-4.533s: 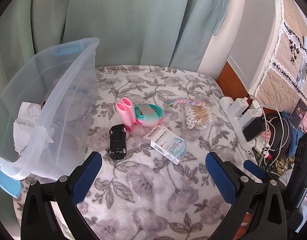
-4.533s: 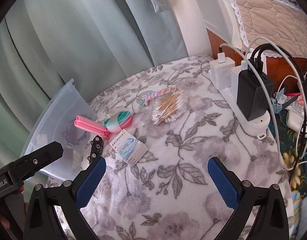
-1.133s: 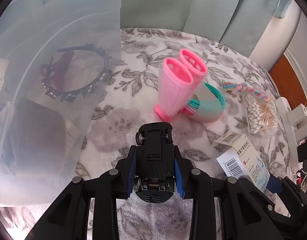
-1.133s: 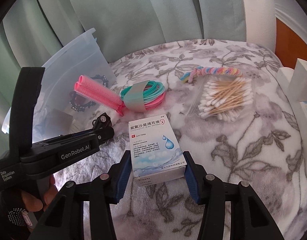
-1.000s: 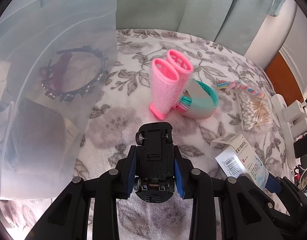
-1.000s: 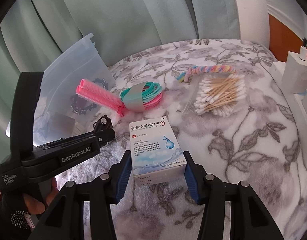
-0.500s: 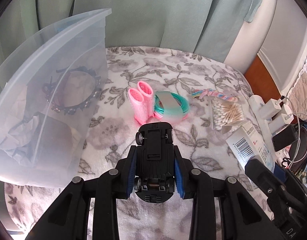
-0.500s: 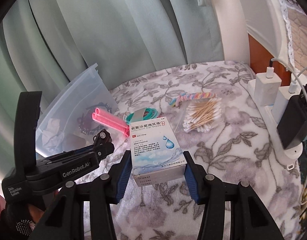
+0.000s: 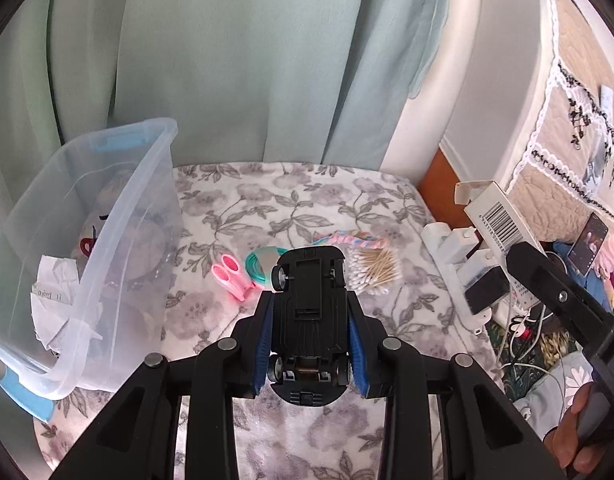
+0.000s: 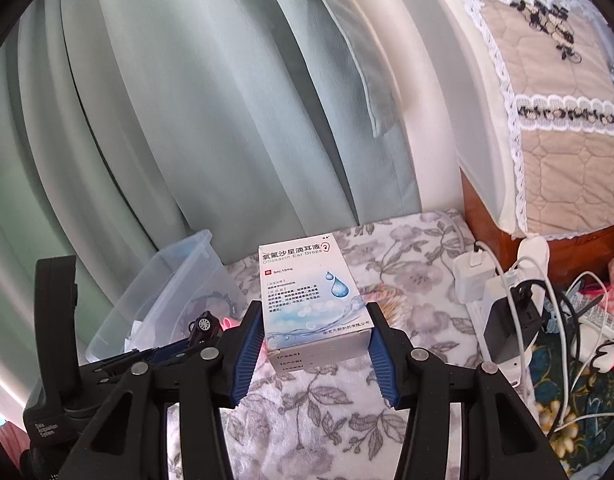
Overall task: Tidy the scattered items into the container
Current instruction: 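Lift the toy car and medicine box and carry them toward the clear box, then lower the black toy car into the box while the right tool lowers the medicine box in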
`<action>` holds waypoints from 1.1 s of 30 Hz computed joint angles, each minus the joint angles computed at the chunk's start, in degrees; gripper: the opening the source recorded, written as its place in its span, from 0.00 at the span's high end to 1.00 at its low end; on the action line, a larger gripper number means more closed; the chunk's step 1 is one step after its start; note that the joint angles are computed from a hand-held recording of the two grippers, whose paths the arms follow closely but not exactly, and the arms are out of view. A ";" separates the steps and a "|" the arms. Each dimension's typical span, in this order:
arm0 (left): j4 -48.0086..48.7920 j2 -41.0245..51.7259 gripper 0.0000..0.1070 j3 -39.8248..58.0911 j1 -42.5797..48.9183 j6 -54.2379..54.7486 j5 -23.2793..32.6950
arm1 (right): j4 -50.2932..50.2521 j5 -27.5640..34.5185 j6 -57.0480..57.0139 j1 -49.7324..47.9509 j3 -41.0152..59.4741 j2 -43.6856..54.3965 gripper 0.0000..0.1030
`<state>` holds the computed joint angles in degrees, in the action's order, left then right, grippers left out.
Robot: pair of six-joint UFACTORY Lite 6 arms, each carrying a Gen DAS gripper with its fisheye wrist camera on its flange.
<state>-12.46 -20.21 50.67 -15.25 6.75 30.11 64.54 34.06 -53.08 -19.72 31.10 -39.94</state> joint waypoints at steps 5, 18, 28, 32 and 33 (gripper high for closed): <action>-4.10 -2.38 0.68 3.94 2.39 5.01 4.16 | -3.81 2.13 6.99 -0.42 3.82 -2.28 0.49; -17.33 -4.86 0.68 13.79 19.00 21.03 14.34 | -22.10 -4.02 31.11 14.97 14.88 -3.40 0.49; -29.10 -2.82 0.68 20.06 36.17 34.06 21.79 | -46.55 -9.99 56.78 31.39 22.63 0.85 0.49; -31.89 -1.13 0.68 20.80 41.48 37.58 23.62 | -56.96 -11.70 67.94 37.50 23.90 2.89 0.49; -32.50 -0.59 0.68 21.03 42.64 38.32 24.06 | -58.51 -11.98 69.63 38.62 24.30 3.61 0.49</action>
